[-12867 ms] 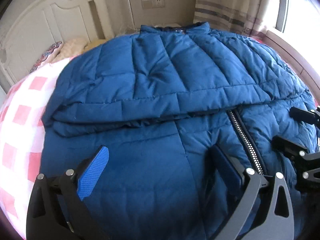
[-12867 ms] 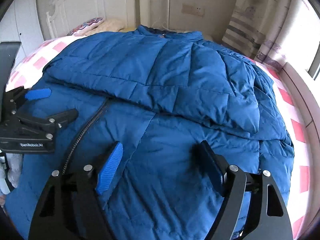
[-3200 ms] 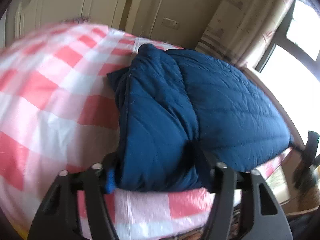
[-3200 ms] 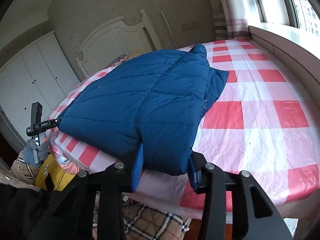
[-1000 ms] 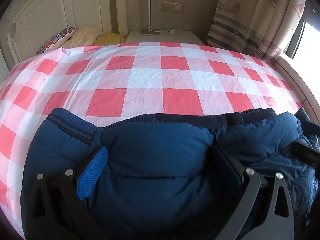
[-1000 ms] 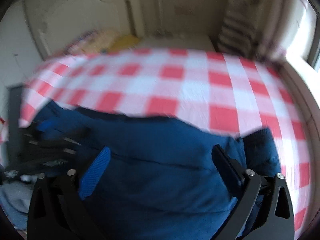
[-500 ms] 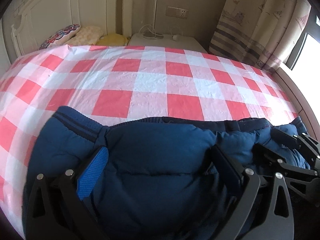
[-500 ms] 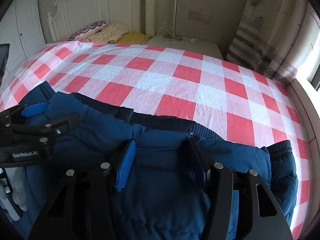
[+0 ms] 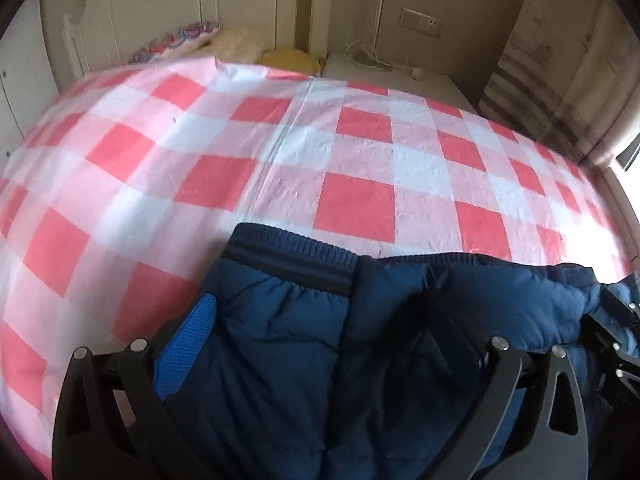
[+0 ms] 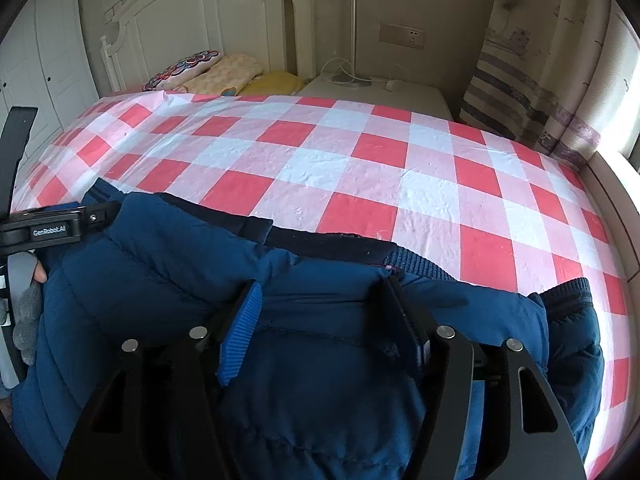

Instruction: Fold large clothes

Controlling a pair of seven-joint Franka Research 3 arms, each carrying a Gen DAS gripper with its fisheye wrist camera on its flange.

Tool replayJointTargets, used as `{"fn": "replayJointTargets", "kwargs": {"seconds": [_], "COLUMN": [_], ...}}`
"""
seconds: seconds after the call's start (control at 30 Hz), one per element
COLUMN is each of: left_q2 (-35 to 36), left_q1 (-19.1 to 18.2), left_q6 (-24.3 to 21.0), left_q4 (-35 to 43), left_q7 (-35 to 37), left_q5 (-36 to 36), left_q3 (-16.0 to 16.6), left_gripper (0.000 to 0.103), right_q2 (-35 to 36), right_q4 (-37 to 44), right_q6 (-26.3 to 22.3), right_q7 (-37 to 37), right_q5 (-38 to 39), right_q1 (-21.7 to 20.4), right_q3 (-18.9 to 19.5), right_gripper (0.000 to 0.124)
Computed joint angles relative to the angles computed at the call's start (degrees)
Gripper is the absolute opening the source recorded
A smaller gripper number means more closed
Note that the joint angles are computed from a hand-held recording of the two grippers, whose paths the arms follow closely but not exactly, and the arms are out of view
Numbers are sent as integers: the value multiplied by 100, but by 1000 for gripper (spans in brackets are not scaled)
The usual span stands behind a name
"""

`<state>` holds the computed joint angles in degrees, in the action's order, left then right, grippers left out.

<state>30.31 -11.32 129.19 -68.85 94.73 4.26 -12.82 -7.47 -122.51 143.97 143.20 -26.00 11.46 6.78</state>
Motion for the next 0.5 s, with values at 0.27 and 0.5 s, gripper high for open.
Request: {"fn": "replayJointTargets", "kwargs": {"seconds": [0.27, 0.5], "left_q2": [-161, -70], "left_q1": [3, 25], "left_q6": [234, 179], "left_q4": [-279, -164], "left_q7": [-84, -74], "left_q5": [110, 21], "left_q3": [13, -12], "left_gripper": [101, 101], "right_q2": [-371, -1266], "right_q4": [67, -750], "right_q6": [-360, -914], "right_q7": [-141, 521], "right_q5": [132, -290], "right_q1": [16, -534], "right_q3": [45, 123], "right_gripper": [71, 84]}}
